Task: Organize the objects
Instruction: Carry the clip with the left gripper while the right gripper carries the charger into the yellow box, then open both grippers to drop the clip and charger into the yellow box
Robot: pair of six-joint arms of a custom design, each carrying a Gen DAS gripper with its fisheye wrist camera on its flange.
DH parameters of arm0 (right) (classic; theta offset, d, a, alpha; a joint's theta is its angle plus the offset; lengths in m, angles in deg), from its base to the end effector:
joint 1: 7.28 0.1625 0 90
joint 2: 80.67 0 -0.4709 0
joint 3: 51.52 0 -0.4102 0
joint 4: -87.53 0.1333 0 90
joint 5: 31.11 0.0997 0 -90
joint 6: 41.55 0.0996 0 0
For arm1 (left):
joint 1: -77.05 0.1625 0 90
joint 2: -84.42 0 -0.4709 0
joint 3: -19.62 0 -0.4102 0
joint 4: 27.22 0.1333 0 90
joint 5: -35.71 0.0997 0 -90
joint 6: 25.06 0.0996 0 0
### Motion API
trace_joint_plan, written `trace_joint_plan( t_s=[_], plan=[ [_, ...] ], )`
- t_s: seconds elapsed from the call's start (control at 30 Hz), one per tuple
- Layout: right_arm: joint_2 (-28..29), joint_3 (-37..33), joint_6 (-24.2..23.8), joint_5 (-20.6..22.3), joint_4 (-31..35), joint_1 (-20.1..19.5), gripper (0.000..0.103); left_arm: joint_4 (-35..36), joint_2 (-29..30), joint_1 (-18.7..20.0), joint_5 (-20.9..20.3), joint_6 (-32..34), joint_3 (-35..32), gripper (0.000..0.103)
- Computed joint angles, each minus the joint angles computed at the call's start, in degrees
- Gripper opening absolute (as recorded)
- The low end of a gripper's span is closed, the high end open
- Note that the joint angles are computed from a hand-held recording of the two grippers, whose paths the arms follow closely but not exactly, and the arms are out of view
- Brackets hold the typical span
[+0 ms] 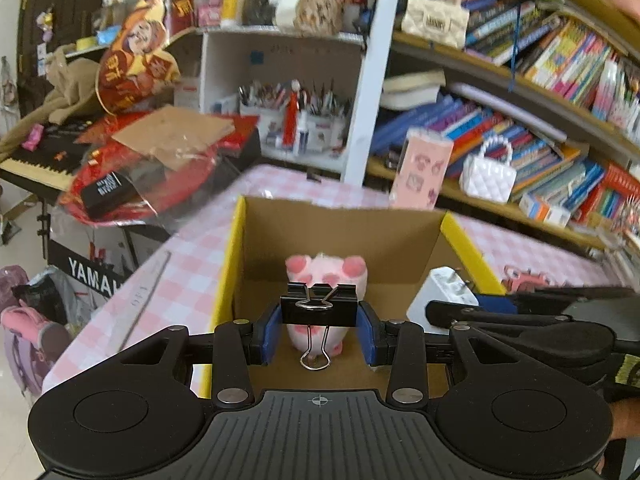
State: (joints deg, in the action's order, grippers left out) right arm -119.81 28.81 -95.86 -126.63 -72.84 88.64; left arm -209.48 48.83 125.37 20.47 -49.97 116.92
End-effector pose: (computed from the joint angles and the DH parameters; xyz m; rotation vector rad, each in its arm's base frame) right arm 0.2065 -0.7922 0.1517 1.3666 -2.4257 0.6060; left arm -0.2785 -0.6578 0.1035 -0.1189 2.0012 -1.2710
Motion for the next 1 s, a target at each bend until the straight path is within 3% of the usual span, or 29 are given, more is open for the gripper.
trace_joint_plan(
  t_s=[0.27,0.5,0.63,0.73,0.83,1.0],
  plan=[
    [4.29,-5.74,-9.14,-6.07,5.57,0.97,0.024,20.48,-2.02,2.27,-2.36,-13.34,-1.12,0.038],
    [5.06,-5.95,-11.86,-8.68,6.19,1.33,0.024,22.19,-0.98,2.36,-0.65,-11.43,-2.29,0.038],
    [5.48,-6.13,-10.77,-7.94,5.47,1.29,0.024,20.61,-0.62,2.32,-0.45,-10.24,-2.36,0.039],
    [5.42,-5.66,-9.58,-7.02,3.71,1.21,0.025,17.47,-0.22,1.98,1.12,-8.67,-2.19,0.047],
    [4.31,-4.04,-8.58,-4.26,1.02,0.94,0.029,7.76,0.79,1.07,2.84,-2.12,-1.68,0.057],
    [1.97,-1.19,-5.99,-0.50,-3.13,0.75,0.030,-2.74,1.86,-0.51,5.02,5.70,-1.54,0.060]
  ],
)
